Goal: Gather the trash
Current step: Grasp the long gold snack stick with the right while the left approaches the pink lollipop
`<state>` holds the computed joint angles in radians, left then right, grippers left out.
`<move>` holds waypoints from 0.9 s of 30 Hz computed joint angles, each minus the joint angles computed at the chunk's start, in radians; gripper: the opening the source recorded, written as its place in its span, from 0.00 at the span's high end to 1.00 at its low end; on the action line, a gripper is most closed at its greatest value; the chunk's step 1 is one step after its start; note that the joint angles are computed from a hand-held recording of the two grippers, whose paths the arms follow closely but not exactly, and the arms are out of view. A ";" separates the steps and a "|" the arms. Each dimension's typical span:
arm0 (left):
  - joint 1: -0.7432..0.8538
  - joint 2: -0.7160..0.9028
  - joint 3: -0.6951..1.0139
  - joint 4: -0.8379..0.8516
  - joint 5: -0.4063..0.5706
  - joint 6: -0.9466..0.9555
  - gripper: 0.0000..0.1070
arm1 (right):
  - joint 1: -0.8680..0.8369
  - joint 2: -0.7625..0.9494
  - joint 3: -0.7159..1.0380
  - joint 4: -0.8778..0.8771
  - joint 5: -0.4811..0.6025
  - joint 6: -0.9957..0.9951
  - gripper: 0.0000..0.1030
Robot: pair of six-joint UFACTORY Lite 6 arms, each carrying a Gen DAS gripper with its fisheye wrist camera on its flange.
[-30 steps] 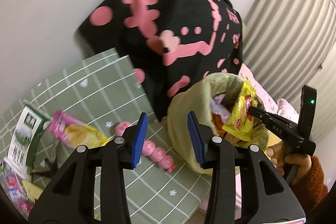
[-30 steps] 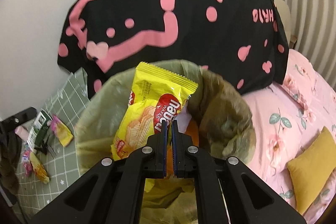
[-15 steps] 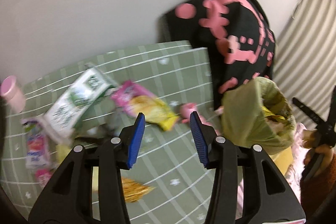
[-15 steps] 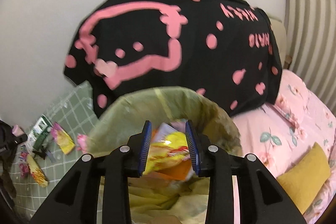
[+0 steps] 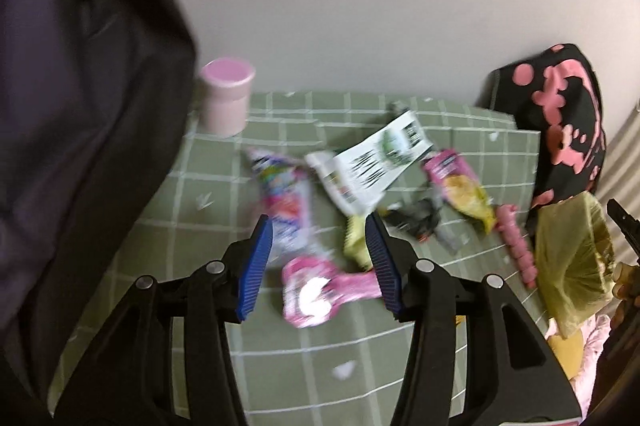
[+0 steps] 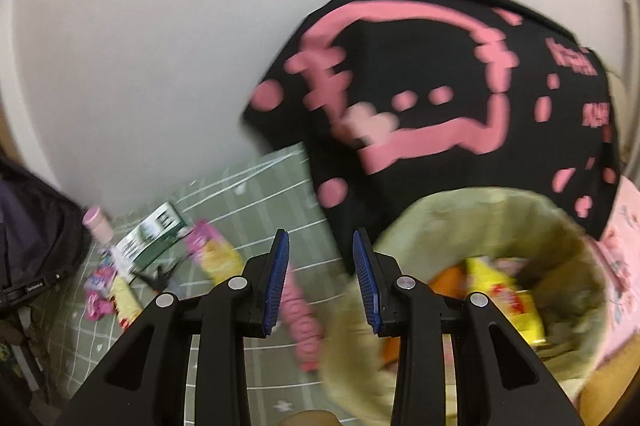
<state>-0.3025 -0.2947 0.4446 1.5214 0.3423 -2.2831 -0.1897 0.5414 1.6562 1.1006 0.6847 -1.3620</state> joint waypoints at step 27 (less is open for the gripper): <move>-0.011 -0.097 -0.145 -0.100 0.041 0.047 0.56 | 0.506 0.033 -0.330 0.098 -0.070 -0.268 0.63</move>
<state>-0.3137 -0.3914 0.2994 1.4214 0.3837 -2.2358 0.3159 0.5745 1.3264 1.1983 0.6151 -1.6296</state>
